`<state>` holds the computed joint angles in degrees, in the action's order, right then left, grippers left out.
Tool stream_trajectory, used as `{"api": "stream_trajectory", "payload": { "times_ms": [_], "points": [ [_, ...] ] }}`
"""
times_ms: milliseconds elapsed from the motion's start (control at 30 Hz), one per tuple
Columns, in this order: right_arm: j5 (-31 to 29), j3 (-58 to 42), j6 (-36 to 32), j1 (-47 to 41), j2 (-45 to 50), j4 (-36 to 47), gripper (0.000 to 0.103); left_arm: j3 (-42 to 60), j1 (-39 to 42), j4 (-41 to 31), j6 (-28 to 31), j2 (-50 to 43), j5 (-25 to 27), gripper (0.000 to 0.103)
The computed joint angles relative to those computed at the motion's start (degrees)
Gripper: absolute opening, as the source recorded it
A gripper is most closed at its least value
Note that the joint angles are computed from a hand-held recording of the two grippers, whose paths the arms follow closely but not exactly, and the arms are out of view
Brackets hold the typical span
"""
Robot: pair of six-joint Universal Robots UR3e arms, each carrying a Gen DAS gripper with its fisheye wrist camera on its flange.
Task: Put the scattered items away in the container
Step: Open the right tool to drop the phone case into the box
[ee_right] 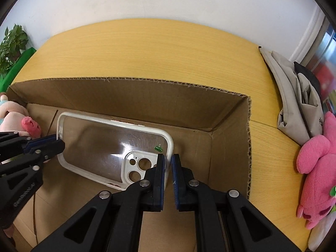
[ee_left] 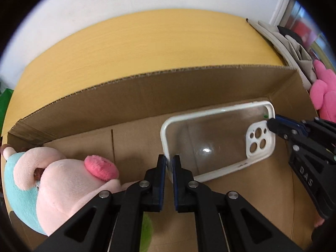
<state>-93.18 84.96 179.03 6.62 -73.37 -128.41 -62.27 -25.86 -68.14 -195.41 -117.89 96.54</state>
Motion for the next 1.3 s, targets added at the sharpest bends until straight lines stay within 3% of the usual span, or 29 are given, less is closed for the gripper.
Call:
{"api": "stream_trajectory", "payload": {
  "times_ms": [33,100,133,167,233,400,500,600,700,767,900,1033,1133,1300],
  "points": [
    [-0.1,-0.2,-0.2,0.3,0.0,-0.3,0.017,-1.2,0.0,1.6,0.0,0.7,0.1,0.01],
    [0.1,-0.1,-0.9,0.8,-0.3,-0.9,0.028,-5.0,1.0,5.6,0.3,3.3,-1.8,0.027],
    [0.2,0.2,-1.1,1.1,-0.8,-1.3,0.039,-6.8,1.5,7.2,0.2,4.8,-2.7,0.038],
    [-0.8,0.4,-1.0,1.9,-1.2,-1.8,0.063,-8.4,2.0,8.5,0.1,6.2,-3.4,0.039],
    [-4.8,1.6,0.0,3.9,-2.5,-4.5,0.093,-10.6,2.5,10.0,-0.1,9.1,-3.6,0.041],
    [-5.4,7.7,0.8,5.6,-11.0,-8.2,0.096,-19.7,3.7,13.4,2.1,22.3,-3.9,0.047],
    [-7.1,13.9,0.9,8.7,-19.5,-7.0,0.097,-30.6,6.3,15.8,6.5,37.1,-8.6,0.06],
    [-5.1,22.9,2.2,9.5,-31.0,-7.0,0.1,-39.4,5.0,15.4,9.0,52.5,-4.8,0.078],
    [-8.9,27.8,5.4,16.0,-38.5,-6.6,0.103,-47.3,1.6,13.5,7.0,67.7,0.2,0.081],
    [-14.8,27.8,9.2,23.4,-39.1,-6.8,0.103,-50.0,-7.3,13.6,0.9,70.4,9.9,0.081],
    [-25.4,26.1,21.0,39.0,-37.7,-5.5,0.103,-52.5,-30.3,12.4,-18.2,67.6,32.0,0.081],
    [-35.1,23.7,31.7,52.0,-33.4,-1.7,0.103,-51.1,-48.4,-0.7,-40.9,67.1,45.9,0.081],
    [-39.9,21.5,38.1,58.1,-30.9,3.6,0.103,-46.9,-55.0,-11.0,-50.7,64.0,49.1,0.081],
    [-45.3,16.5,50.0,66.6,-28.1,13.4,0.103,-43.0,-60.3,-17.2,-60.4,60.1,49.7,0.081]
  ]
}}
